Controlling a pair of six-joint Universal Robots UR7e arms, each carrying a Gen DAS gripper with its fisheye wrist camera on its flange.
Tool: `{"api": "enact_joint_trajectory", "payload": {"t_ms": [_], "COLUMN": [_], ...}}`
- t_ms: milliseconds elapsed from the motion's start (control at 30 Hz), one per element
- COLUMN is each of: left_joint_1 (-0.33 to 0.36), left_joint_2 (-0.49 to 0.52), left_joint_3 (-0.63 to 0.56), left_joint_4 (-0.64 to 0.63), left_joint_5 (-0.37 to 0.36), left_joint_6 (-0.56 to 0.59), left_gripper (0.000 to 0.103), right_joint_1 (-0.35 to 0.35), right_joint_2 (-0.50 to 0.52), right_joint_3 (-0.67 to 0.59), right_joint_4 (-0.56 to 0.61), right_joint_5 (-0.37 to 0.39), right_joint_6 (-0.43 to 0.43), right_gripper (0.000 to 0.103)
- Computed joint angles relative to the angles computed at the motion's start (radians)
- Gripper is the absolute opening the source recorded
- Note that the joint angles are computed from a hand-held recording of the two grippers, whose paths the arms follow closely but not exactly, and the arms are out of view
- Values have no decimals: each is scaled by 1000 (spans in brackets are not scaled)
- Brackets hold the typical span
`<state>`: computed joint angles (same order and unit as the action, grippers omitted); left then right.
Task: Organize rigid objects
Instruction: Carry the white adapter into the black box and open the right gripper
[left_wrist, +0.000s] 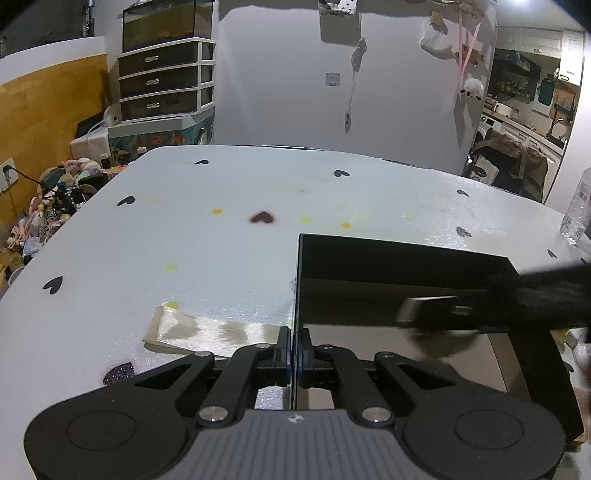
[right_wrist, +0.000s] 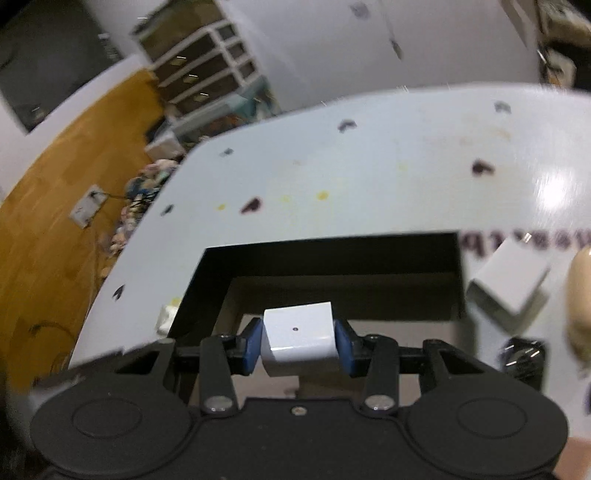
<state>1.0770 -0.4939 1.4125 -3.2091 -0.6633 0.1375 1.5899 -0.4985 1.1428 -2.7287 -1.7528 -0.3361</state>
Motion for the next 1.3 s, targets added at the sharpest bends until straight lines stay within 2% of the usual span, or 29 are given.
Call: {"api": "enact_joint_trajectory", "payload": {"t_ms": [133,333,400,467,533,800,967,1167,1233,1300], "left_joint_1": [3,9,9,10,11,10,10,9,8,8], "left_joint_2": [-2,-9,-8,-9,-10,-8,-6,-6,-5,-4], "left_joint_3": [2,6,4,3,4,3,4,6,6,5], "left_joint_4": [-1,3,6,8,8,8,5,2,1,-2], "left_joint_5": [-20,-52,-56,-59,-63,-62,-58,-56,-51,-48], "left_joint_6": [15,25,25,21,18,16,15,16,15,16], "left_gripper": [3,4,4,4,4,4,4,4,4,4], "right_joint_1": [12,15,16,15,10,7,7,1,-3,-11], "right_joint_2": [52,79,83,87,77,29,-20,-85,-108,-133], "right_joint_3": [-61,-108,-114,-123,-114,-75,6,96,127,159], "right_joint_4": [27,63,75,90,97,116,19,-66,-92,-113], "right_joint_5": [-40,-8,-1,20,44,49,35,28,36,54], "right_joint_6": [106,189,197,191,193,120,16,-69,-105,-122], "right_gripper": [43,43,47,59,62,64,72,82,83,88]}}
